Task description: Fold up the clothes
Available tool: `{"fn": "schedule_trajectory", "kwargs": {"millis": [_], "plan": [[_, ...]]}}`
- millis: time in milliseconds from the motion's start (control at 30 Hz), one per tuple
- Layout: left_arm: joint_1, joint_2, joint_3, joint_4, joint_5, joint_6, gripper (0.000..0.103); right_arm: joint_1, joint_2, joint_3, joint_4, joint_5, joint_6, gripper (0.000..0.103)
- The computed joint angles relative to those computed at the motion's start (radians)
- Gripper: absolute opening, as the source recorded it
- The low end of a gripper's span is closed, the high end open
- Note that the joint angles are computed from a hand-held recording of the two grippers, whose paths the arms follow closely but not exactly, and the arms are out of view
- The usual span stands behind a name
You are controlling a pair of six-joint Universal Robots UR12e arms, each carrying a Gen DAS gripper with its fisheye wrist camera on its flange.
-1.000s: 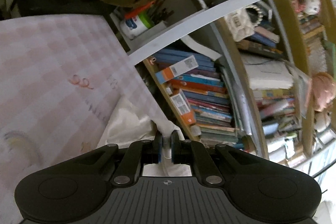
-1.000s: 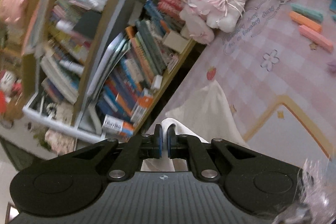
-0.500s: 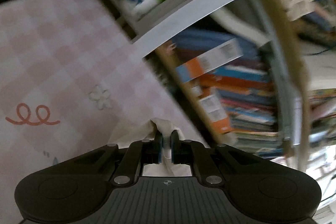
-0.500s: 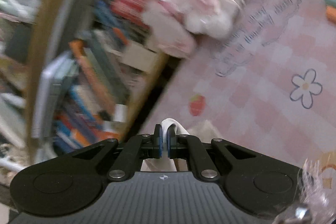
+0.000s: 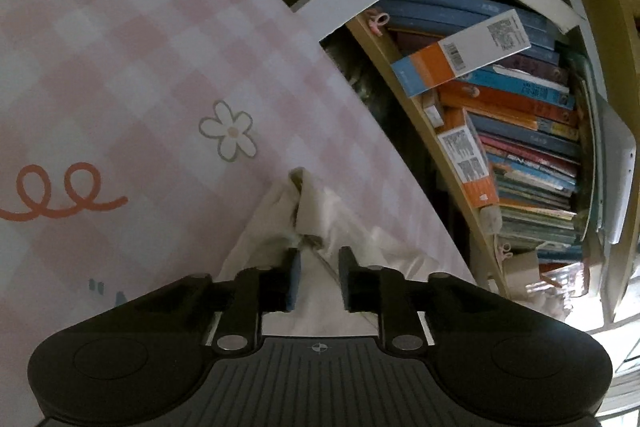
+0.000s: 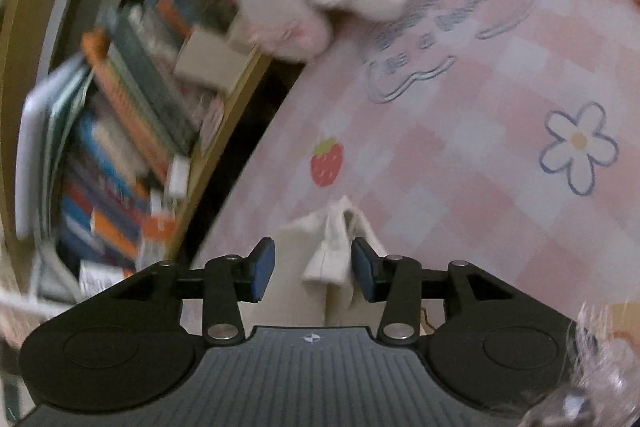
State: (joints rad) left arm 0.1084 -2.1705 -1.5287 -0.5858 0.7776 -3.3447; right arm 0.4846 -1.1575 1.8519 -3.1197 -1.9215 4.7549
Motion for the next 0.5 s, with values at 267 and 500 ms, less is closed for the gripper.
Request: {"fn": "schedule_trajectory", "kwargs": {"millis": [267,500], "plan": [[-0.007,-0.027,0.012,0.075,-0.012,-0.202,0.021,-0.058,-0.006,-0.058,0.134,0.254,-0.255,0.005],[-0.001,-0.076,-0.009,0.441,0.048,-0.746,0.022,-0.005,0.077,-0.033,-0.19,-0.253,0.16,0.021]]}}
